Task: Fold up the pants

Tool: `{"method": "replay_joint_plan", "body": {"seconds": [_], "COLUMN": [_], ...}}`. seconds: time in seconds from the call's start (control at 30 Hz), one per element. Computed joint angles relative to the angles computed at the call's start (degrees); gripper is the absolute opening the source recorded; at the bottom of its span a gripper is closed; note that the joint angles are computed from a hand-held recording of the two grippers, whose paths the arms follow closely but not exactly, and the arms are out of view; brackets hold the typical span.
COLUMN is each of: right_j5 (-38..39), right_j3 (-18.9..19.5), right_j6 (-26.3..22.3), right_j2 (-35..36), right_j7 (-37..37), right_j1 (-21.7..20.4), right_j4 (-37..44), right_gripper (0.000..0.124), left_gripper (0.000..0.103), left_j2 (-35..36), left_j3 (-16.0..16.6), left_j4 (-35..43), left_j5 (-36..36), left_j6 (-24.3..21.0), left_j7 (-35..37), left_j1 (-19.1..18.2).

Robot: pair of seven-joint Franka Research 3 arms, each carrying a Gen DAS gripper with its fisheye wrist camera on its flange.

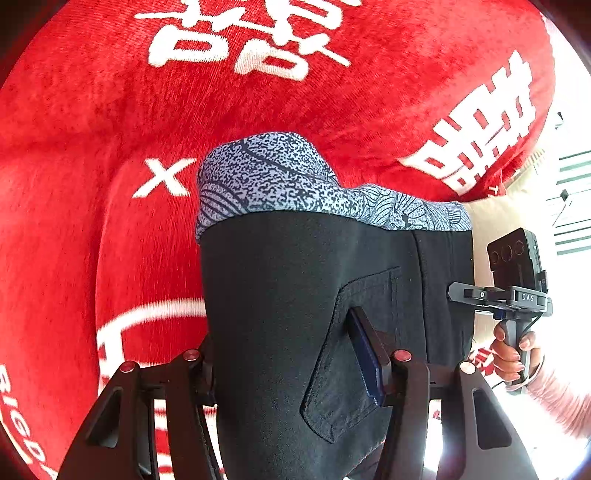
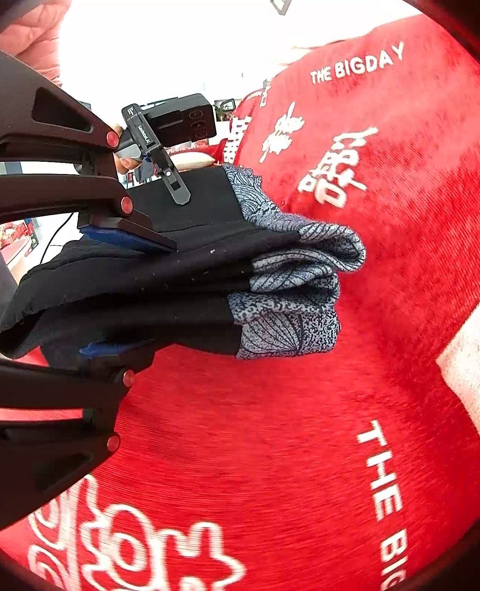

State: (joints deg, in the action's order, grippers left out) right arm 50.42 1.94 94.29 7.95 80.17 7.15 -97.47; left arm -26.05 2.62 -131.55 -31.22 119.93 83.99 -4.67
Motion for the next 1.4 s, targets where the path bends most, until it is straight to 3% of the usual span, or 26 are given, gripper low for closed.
{"method": "replay_joint_plan", "body": {"seconds": [0.23, 0.43, 0.5, 0.6, 0.67, 0.97, 1.2, 1.37, 1.4], "right_j5": [-0.2, -2.3, -3.7, -4.8, -6.2, -20.2, -27.7, -30.7, -31.1], "right_j3": [-1.0, -1.8, -1.6, -1.4, -1.2, 0.6, 0.0, 0.6, 0.8], "right_j6": [-0.1, 2.0, 3.5, 5.5, 6.0, 8.3, 2.7, -1.9, -2.3], "right_j2": [-8.8, -12.5, -12.7, -13.2, -13.6, -16.0, -16.8, -18.4, -19.0], "right_j7": [0.1, -1.2, -2.1, -3.0, -2.9, 3.3, 4.8, 2.5, 2.3], "right_j1": [0.7, 1.5, 2.0, 2.6, 3.0, 4.8, 4.6, 5.2, 5.4], "right_j4": [-10.3, -17.6, -19.1, -19.8, -19.7, -17.1, -12.7, -9.8, -9.7], "right_gripper": [0.045, 0.045, 0.045, 0.049, 0.052, 0.061, 0.078, 0.082, 0.082], "left_gripper": [0.058, 0.058, 0.065, 0.086, 0.093, 0.094, 0.094, 0.094, 0.100], "left_j2": [-7.2, -9.0, -9.7, -10.4, -10.1, -8.6, -9.8, -9.8, -9.7], "left_j3": [-1.4, -2.4, -3.0, -4.5, -5.5, -9.7, -11.3, -12.8, -12.8], "left_j4": [-5.9, -12.1, -14.2, -15.1, -14.2, -7.8, -2.2, 2.0, 2.7], "left_j5": [1.0, 1.9, 3.1, 6.9, 10.6, 24.7, 28.3, 29.3, 29.1], "left_j6": [-1.8, 1.9, 3.5, 4.9, 3.6, -5.1, -15.2, -19.4, -20.1], "left_j7": [-5.3, -7.4, -8.7, -13.2, -16.3, -29.4, -39.9, -44.7, -44.9], "left_j1": [-1.4, -3.7, -3.9, -3.2, -3.0, -2.9, -4.1, -6.5, -7.2]}}
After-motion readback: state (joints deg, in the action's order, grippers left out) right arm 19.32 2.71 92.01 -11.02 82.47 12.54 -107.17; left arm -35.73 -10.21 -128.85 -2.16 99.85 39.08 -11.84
